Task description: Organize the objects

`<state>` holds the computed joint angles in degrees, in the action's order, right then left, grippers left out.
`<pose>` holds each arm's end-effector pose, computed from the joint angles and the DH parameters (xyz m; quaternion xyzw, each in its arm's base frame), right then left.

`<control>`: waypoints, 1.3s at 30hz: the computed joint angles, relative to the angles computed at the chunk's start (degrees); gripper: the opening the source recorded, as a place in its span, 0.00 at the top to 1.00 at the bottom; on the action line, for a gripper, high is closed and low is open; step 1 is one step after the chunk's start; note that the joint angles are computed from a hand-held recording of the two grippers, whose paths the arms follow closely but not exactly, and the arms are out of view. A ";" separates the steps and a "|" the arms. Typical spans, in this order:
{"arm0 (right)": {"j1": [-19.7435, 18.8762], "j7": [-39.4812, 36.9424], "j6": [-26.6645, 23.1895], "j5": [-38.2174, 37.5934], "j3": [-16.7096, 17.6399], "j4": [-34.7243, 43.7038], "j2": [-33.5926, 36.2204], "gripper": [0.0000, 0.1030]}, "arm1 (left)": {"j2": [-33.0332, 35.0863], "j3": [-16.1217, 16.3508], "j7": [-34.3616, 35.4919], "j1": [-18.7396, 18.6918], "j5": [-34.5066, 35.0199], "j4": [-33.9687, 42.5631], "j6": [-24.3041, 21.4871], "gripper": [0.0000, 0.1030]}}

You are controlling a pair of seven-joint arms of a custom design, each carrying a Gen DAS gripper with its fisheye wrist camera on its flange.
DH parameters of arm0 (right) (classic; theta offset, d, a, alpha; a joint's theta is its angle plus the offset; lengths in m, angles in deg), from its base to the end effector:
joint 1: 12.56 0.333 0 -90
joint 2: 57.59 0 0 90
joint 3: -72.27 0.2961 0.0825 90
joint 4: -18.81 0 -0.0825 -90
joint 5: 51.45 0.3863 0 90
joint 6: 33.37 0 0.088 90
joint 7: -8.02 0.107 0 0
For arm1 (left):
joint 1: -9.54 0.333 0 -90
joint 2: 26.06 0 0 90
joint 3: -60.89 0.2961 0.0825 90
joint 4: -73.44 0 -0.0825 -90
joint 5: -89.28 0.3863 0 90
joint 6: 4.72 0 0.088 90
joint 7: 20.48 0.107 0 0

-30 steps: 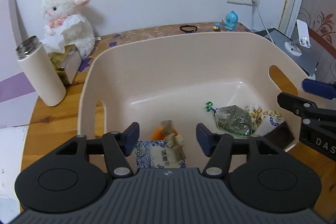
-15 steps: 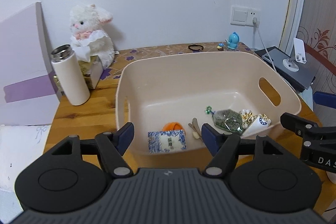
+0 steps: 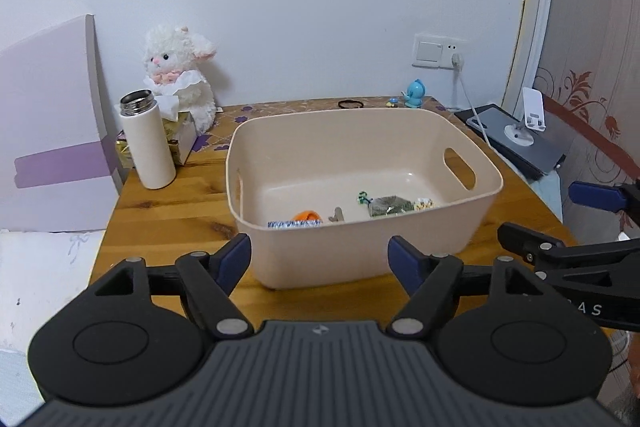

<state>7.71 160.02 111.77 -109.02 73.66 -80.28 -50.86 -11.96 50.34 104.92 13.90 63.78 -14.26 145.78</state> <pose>0.5965 0.2461 0.5596 -0.6000 0.6324 -0.4067 0.2732 0.6828 -0.0481 0.5971 -0.4909 0.7476 -0.3732 0.2465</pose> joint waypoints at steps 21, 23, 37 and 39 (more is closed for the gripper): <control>-3.07 4.46 0.62 0.81 4.70 -12.67 -10.74 0.10 | -13.46 4.65 4.88 -1.07 -6.76 -17.76 -0.29 0.13; -3.42 4.50 0.83 1.23 5.09 -13.80 -11.55 0.10 | -14.25 5.11 4.98 -1.22 -7.14 -18.57 -0.26 0.13; -5.44 7.43 -1.51 0.96 6.94 -18.65 -14.95 0.10 | -18.50 7.41 7.84 -2.56 -8.80 -22.51 -1.14 0.13; -5.61 7.62 -1.69 0.94 7.13 -18.94 -15.18 0.10 | -18.74 7.53 7.98 -2.71 -8.89 -22.75 -1.13 0.13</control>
